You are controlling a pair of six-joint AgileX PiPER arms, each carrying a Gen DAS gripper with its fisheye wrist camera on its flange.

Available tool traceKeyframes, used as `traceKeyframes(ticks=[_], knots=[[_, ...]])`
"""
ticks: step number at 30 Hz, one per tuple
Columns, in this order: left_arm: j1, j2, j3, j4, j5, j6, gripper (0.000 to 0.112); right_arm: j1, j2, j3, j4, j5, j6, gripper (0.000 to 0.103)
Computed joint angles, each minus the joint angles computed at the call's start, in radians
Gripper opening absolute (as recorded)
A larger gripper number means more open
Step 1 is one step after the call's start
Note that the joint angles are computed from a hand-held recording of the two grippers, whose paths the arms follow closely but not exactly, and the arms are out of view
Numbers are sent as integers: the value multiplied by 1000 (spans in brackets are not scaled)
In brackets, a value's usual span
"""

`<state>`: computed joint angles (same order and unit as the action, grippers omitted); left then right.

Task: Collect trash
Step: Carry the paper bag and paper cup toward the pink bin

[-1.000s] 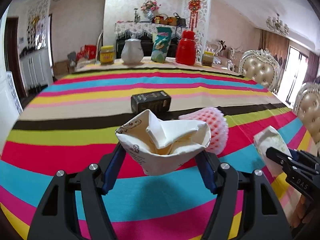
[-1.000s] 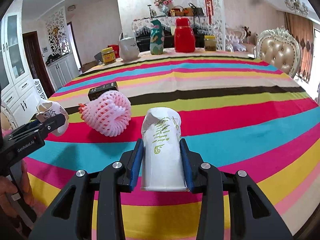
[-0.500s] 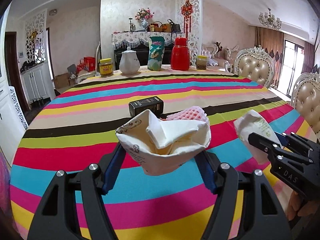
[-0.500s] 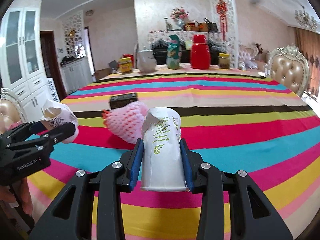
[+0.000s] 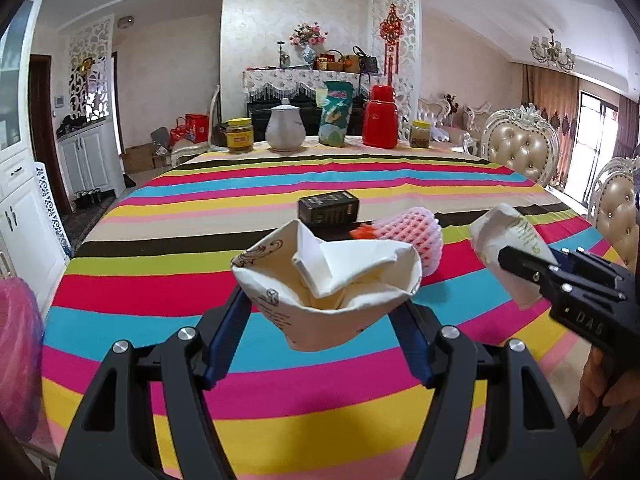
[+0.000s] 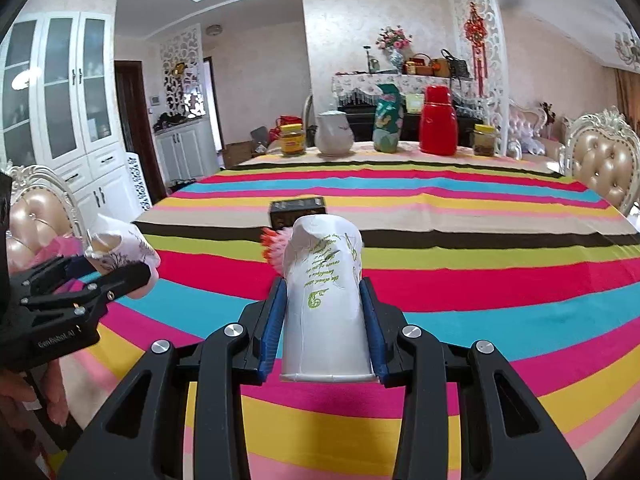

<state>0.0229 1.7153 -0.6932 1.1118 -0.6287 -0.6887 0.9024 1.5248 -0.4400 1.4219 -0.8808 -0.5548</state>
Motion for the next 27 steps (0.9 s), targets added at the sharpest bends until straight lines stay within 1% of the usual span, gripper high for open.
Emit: traceKeyframes(ticks=[4,8,11,16,22,27], knots=[[71,-8,15,36,-35,6,66,50,6,-42,38,-16,-50,37],[134,-19,31,51,-64,28,67,75,39,-94,57,-9,-89,37],[188,-26,41,58,-92,51,67,84,70,-141,67,8,-112,37],[290,-23,27,130,-134,18,67,93,124,-238,78,48,-175,37],[404,6,-28,218,-166,-39,67,89,202,-379,93,102,-274,37],[511,34,-84,284,-202,-83,67,98,283,-523,136,133,-389,37]])
